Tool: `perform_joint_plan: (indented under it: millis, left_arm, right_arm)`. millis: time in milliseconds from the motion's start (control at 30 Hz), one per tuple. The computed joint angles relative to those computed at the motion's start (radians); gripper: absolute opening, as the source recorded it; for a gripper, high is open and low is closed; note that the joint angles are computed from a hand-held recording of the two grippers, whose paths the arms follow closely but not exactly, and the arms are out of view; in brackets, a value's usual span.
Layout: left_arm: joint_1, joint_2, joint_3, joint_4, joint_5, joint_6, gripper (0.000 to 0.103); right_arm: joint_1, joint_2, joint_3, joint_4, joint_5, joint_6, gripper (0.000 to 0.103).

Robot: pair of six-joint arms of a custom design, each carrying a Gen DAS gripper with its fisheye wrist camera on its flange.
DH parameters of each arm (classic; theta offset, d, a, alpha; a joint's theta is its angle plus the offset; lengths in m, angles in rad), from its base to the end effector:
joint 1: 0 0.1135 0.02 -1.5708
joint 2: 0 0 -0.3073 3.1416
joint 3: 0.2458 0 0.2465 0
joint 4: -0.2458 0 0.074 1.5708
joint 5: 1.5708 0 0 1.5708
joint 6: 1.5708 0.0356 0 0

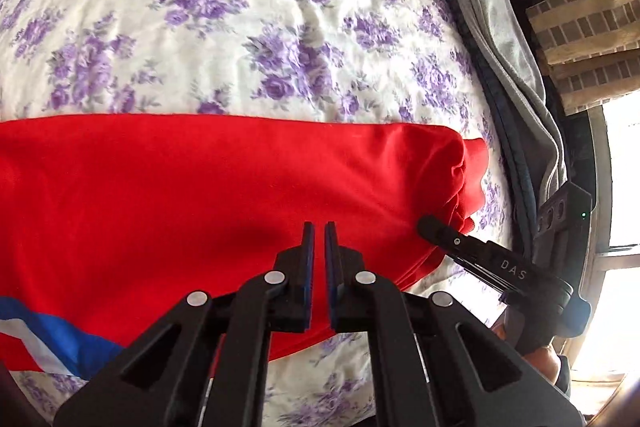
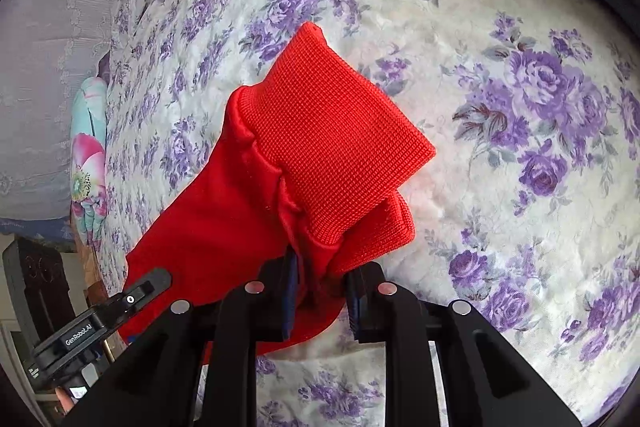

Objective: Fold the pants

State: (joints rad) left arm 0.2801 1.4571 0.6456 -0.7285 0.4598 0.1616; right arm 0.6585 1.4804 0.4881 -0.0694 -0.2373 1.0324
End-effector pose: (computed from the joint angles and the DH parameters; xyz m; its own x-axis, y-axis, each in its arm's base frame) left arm 0.1932 0.0391 0.1808 -0.9858 -0.1335 -0.1018 -0.0770 0.8982 -0.4328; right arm 0.1737 0.1450 0.1573 -0.9426 0.3258 -0.0737 0.2415 0.8170 0.5237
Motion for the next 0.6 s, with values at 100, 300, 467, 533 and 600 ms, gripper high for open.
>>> perform_joint_plan:
  millis: [100, 300, 467, 533, 600]
  left_arm:
    - [-0.089, -0.004, -0.049, 0.064, -0.014, -0.048, 0.003]
    - [-0.198, 0.054, -0.132, 0.228, -0.085, -0.112, 0.001]
    - [-0.192, 0.04, -0.138, 0.232, -0.088, -0.095, 0.001]
    - [-0.199, 0.02, -0.147, 0.232, -0.097, -0.089, 0.001]
    - [-0.196, 0.0, -0.159, 0.222, -0.09, -0.084, 0.001]
  right_arm:
    - [0.0, 0.004, -0.009, 0.021, 0.003, -0.007, 0.021]
    - [0.02, 0.0, -0.001, 0.001, 0.028, -0.024, 0.021]
    - [0.029, 0.008, 0.033, -0.053, 0.036, -0.019, 0.021]
    - [0.04, 0.005, 0.06, -0.095, 0.051, -0.018, 0.021]
    - [0.076, 0.003, 0.118, -0.175, 0.106, -0.047, 0.021]
